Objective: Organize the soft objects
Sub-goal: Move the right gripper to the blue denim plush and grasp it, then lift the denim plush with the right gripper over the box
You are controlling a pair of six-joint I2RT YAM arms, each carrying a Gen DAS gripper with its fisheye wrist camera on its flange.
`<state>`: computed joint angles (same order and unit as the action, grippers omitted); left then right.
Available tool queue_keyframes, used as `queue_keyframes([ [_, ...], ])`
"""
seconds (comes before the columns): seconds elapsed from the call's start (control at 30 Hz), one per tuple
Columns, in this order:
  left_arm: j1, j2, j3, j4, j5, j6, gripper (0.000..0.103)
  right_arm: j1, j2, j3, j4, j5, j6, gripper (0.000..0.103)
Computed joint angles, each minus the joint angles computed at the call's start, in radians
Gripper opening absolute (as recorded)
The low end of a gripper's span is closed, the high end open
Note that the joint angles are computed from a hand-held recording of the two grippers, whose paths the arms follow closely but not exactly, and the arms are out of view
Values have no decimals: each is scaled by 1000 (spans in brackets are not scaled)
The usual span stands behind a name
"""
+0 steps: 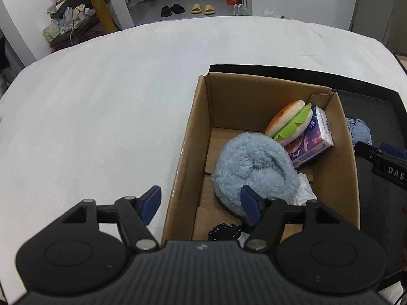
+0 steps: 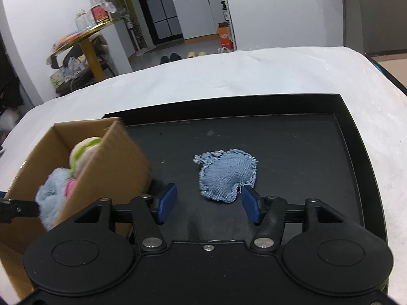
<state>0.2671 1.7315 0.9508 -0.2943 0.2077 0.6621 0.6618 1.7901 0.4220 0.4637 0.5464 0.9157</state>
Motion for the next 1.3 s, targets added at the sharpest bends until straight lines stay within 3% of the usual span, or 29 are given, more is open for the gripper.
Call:
queue_keyframes([
  [0.1,-6,-5,-3,1,-7,-3,69,-15,34,11,23,11,-16,70],
  [0.27,-11,-6,2,-10,-6,-18,69,-41,122,58,39,43,-24,68],
  [0.33,-6,-4,1,-9,-1,-18,69,-54,161,78,38,41,-25,53],
  [0.5,7,1,13,-31,7,-18,69,-11,141,59,16,70,-13,33],
  [0.57,15,-10,5,-28,12,-1,69,6,104,38,2,70,5,20],
  [0.77,30,-27,13,-50,37,-4,69,57,-41,-28,-41,119,51,20],
  [1.03,84,-52,64,-160,121,-11,69,132,-218,-55,-103,171,85,20],
  [1.3,121,-77,52,-174,169,15,69,172,-318,-55,-84,180,9,20],
])
